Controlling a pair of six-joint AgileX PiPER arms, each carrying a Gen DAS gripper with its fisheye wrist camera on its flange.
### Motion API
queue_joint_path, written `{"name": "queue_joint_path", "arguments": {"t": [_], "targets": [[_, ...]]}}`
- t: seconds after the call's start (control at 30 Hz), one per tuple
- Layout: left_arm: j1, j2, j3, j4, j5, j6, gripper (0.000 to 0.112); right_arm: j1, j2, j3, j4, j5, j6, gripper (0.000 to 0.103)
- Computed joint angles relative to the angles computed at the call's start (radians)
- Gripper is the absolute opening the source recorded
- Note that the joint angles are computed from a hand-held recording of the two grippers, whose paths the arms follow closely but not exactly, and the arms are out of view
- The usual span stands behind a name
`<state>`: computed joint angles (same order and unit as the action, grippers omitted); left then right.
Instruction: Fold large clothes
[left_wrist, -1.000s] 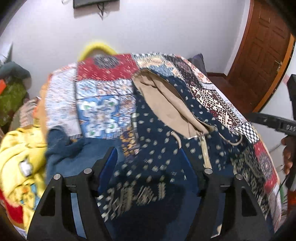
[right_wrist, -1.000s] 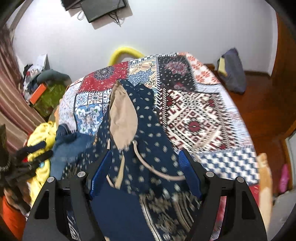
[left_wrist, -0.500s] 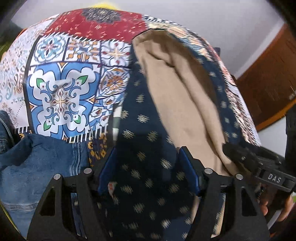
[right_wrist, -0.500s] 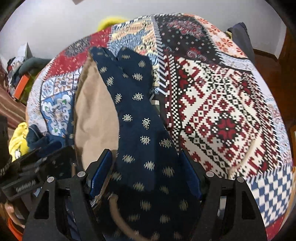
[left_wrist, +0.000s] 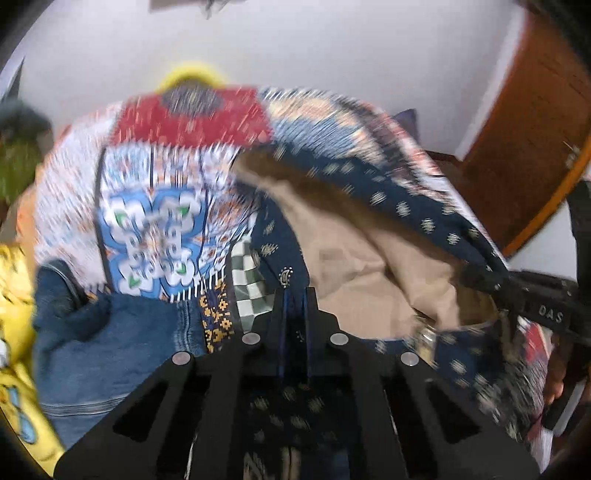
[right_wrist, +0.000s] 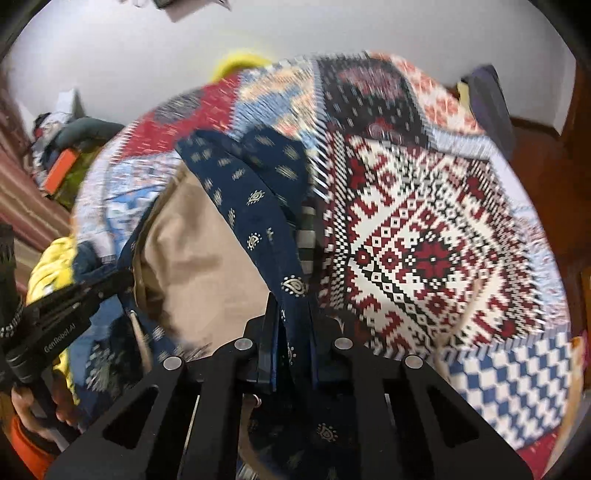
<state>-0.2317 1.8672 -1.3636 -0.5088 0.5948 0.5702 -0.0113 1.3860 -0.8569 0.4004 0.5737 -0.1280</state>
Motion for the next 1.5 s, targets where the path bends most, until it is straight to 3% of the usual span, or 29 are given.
{"name": "queue_joint_path", "arguments": {"t": [0.1,0.23,0.37,0.5,0.57,0.7,0.77,0.83,0.9,1.03,1.17,1.23,1.33,1.5], "targets": [[0.017,-0.193,0.140,-0.043,0.008,0.126,0.006,0.031,-0.190,0.031,-0.105,0.090,0.072,0.010],[0.045,-0.363,0.240,-0.088,0.084,0.218,0.006,0.107,-0.394,0.067,-0.187,0.191,0.180,0.010],[0.114,-0.506,0.397,-0.123,0.140,0.331,0.006,0.229,-0.544,0.155,-0.277,0.231,0.343,0.010],[0.158,-0.553,0.556,-0.115,0.124,0.395,0.006,0.405,-0.616,0.279,-0.443,0.227,0.609,0.010],[0.167,-0.546,0.629,-0.100,0.083,0.400,0.006,0.485,-0.637,0.340,-0.518,0.227,0.740,0.010],[0.143,-0.495,0.767,-0.017,-0.106,0.323,0.006,0.618,-0.670,0.448,-0.634,0.233,0.959,0.010],[0.178,-0.441,0.805,-0.062,-0.156,0.387,0.006,0.692,-0.675,0.473,-0.685,0.262,1.061,0.011],[0.248,-0.460,0.831,-0.188,-0.122,0.531,0.006,0.760,-0.661,0.489,-0.730,0.289,1.157,0.016],[0.293,-0.479,0.813,-0.180,-0.040,0.543,0.006,0.865,-0.646,0.475,-0.786,0.360,1.269,0.029],[0.336,-0.546,0.779,-0.148,0.074,0.542,0.007,1.079,-0.645,0.405,-0.877,0.546,1.436,0.033],[0.361,-0.612,0.715,-0.172,0.182,0.540,0.008,1.194,-0.671,0.337,-0.946,0.624,1.500,0.045],[0.356,-0.612,0.673,-0.193,0.216,0.534,0.013,1.198,-0.643,0.292,-0.983,0.620,1.484,0.047],[0.325,-0.576,0.600,-0.212,0.243,0.479,0.033,1.102,-0.571,0.243,-0.979,0.515,1.378,0.050],[0.269,-0.458,0.505,-0.271,0.270,0.425,0.033,0.961,-0.386,0.209,-0.945,0.320,1.239,0.054]]}}
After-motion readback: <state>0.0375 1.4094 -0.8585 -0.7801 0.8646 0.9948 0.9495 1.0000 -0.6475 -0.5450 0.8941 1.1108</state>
